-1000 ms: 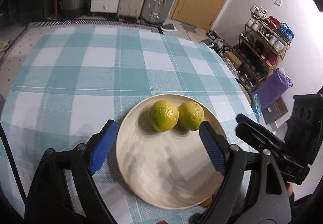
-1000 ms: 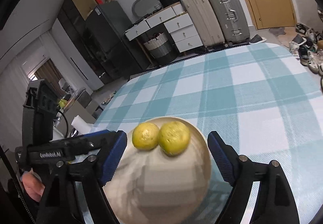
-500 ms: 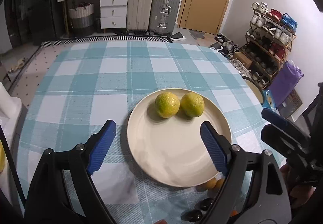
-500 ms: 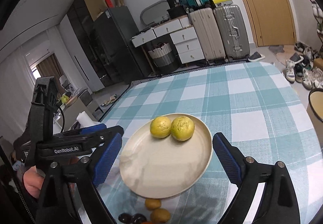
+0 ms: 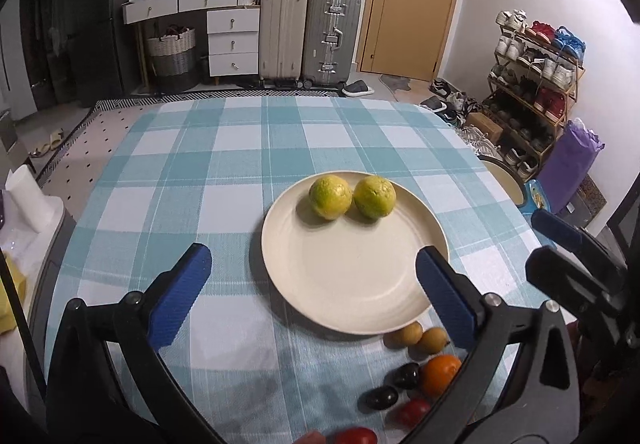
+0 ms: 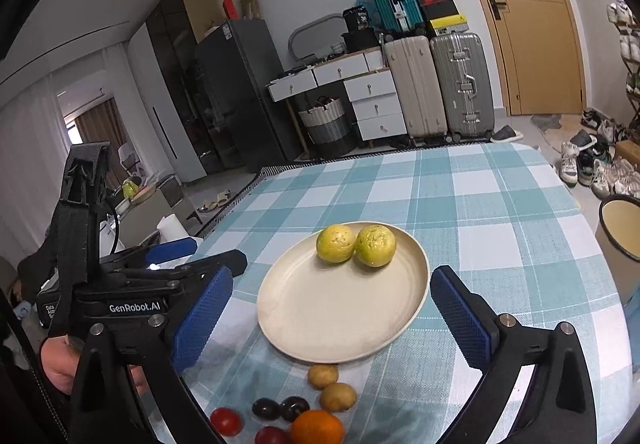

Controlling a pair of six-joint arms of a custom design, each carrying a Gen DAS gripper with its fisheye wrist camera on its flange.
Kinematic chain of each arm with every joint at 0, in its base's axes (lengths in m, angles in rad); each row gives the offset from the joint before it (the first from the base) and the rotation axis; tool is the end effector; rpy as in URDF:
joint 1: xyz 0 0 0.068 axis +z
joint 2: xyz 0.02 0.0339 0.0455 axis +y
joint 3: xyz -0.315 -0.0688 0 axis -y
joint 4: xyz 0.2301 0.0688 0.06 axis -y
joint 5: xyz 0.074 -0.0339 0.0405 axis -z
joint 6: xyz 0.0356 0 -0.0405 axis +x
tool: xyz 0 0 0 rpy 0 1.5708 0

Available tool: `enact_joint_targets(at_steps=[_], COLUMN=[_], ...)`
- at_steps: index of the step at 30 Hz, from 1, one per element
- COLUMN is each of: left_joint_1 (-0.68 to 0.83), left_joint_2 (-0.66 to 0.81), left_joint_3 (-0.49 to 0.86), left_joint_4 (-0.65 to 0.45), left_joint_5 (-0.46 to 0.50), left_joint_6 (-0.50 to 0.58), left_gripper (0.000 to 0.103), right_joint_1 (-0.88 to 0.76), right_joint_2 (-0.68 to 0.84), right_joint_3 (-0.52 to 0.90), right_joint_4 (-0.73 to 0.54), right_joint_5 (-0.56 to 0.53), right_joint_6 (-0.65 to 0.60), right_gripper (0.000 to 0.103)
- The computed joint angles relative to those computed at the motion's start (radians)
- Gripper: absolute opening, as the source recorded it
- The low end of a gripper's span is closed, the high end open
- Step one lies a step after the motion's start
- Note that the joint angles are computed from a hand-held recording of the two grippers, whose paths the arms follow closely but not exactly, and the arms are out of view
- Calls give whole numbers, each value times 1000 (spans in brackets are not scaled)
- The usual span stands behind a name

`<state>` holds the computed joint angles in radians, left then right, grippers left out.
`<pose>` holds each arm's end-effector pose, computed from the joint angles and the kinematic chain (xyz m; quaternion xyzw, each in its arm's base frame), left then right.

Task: Organize fruits
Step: 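Withdraw both tools from the plate toward the remaining fruit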

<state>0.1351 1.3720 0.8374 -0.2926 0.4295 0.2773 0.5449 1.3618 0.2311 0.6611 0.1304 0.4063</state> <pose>0.2580 0.0201 0.2784 0.1419 0.9025 -0.1217 0.3881 0.1772 0.1020 0.1896 -0.0249 0.8507 0.1897 0.4896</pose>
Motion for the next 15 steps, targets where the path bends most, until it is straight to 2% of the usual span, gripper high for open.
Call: enact_joint_targets(at_steps=[12,15], left_joint_1=[142,194], left_joint_2=[-90,-116], left_joint_3=[-111,-152], left_joint_4=[-84,-98], left_joint_5=[91,125], left_joint_6=[140,214], left_gripper=[102,102], right_joint_1=[200,270], right_joint_2=[-81,-96], right_joint_3=[-63,-65], right_joint_4=[-40,-104], right_joint_5=[204,270], right_joint_6=[55,92], right_gripper=[103,103])
